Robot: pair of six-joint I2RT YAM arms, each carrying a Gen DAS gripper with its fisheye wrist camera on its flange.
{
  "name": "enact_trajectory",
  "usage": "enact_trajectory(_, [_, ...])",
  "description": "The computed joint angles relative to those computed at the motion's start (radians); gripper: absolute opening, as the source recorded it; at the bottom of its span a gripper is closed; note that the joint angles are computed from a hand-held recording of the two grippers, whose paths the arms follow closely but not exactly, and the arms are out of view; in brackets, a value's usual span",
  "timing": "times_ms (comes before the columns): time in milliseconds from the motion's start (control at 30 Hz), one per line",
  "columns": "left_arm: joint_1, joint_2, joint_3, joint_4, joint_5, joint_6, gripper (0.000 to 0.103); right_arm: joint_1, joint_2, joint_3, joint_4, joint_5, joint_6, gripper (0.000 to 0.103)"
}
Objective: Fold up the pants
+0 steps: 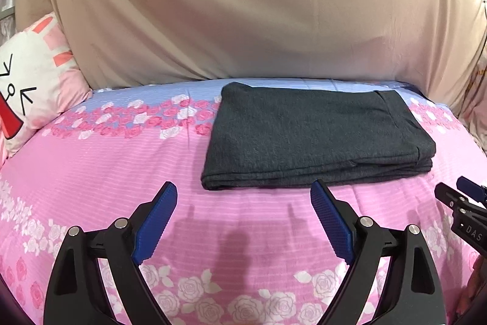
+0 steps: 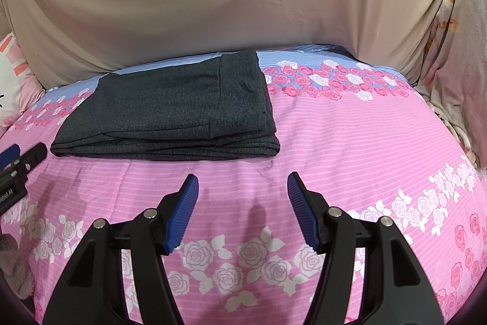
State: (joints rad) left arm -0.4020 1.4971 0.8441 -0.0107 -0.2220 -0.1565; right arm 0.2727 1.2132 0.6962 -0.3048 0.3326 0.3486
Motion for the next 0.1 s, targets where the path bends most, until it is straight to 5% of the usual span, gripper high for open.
enact_trajectory(100, [-0.008,0.001,-0.005,0.003,-0.012,-0.003,0.087,0.003,0.001,0.000,0.001,0.008,-0.002,0.063])
